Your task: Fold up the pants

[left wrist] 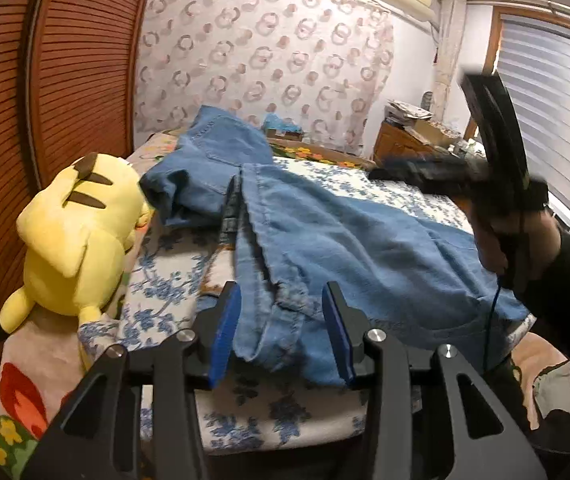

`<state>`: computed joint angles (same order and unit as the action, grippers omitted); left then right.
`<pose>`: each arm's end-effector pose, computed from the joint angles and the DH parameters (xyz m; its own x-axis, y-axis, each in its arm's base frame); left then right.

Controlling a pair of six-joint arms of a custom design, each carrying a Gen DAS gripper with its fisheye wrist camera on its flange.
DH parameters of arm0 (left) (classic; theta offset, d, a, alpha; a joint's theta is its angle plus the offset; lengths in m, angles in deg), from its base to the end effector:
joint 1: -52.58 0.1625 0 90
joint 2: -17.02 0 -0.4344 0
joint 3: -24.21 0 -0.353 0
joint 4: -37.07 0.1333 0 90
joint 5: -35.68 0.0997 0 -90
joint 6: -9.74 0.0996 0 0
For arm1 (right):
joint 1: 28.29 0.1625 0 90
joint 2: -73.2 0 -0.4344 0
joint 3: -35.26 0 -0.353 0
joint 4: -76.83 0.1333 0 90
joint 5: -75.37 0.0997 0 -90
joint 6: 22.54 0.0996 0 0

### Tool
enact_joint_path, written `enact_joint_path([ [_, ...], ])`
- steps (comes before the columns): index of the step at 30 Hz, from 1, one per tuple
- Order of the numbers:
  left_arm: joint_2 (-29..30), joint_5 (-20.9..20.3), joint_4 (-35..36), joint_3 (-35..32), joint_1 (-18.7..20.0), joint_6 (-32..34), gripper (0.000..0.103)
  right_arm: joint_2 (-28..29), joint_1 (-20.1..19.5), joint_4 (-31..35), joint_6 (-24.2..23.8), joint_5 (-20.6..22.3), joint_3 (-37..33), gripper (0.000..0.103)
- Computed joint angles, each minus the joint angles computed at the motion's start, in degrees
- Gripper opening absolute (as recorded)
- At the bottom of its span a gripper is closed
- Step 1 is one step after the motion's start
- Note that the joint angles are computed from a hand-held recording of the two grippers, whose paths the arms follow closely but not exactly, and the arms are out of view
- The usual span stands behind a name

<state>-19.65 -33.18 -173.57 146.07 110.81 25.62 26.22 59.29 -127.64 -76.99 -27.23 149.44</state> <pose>-0.1263 -0.5253 0.0523 -0.7513 0.4908 -0.4413 0.6596 0.5804 -0.4775 0.0873 -0.5764 0.1620 -0.5863 -0.4345 0.6837 -0.7711 0.5579 -0.3067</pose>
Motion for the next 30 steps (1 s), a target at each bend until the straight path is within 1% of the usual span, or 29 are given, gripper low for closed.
enact_joint_path([
  [3, 0.59, 0.51, 0.12, -0.50, -0.82, -0.47, 0.041, -3.70, -4.19, -2.09, 1.05, 0.58, 4.87, 0.049],
  [6, 1.64, 1.74, 0.51, -1.40, -1.82, -0.50, 0.041, -5.46, -8.06, -5.28, 1.01, 0.49, 8.23, 0.049],
  [9, 2.81, 2.31, 0.85, -2.42, -2.54, -0.54, 0.041, -6.15, -11.59, -7.37, 1.33, -0.05, 10.06, 0.049],
  [12, 4.04, 1.44, 2.38, -3.94, -2.91, -1.04, 0.041, -6.21, -13.60, -7.25, 2.06, -0.78, 10.26, 0.049],
  [15, 5.20, 2.46, 3.98, -5.27, -3.92, -1.28, 0.041, -5.85, -14.28, -7.03, 2.15, -1.34, 10.16, 0.050],
  [18, 5.91, 2.58, 5.45, -6.42, -4.74, -1.00, 0.041, -5.19, -14.37, -7.73, 1.86, -1.56, 10.27, 0.053],
  [20, 6.14, 2.17, 6.41, -7.18, -5.10, -1.04, 0.041, -4.98, -14.98, -7.62, 2.50, -0.80, 10.15, 0.058],
  [22, 6.66, 2.21, 7.96, -8.34, -5.55, -1.56, 0.041, -5.91, -15.74, -5.62, 3.54, 0.50, 9.98, 0.060],
  [30, 9.65, 2.47, 12.22, -12.06, -6.75, -2.90, 0.041, -5.33, -15.26, -6.65, 3.23, -0.18, 10.14, 0.063],
])
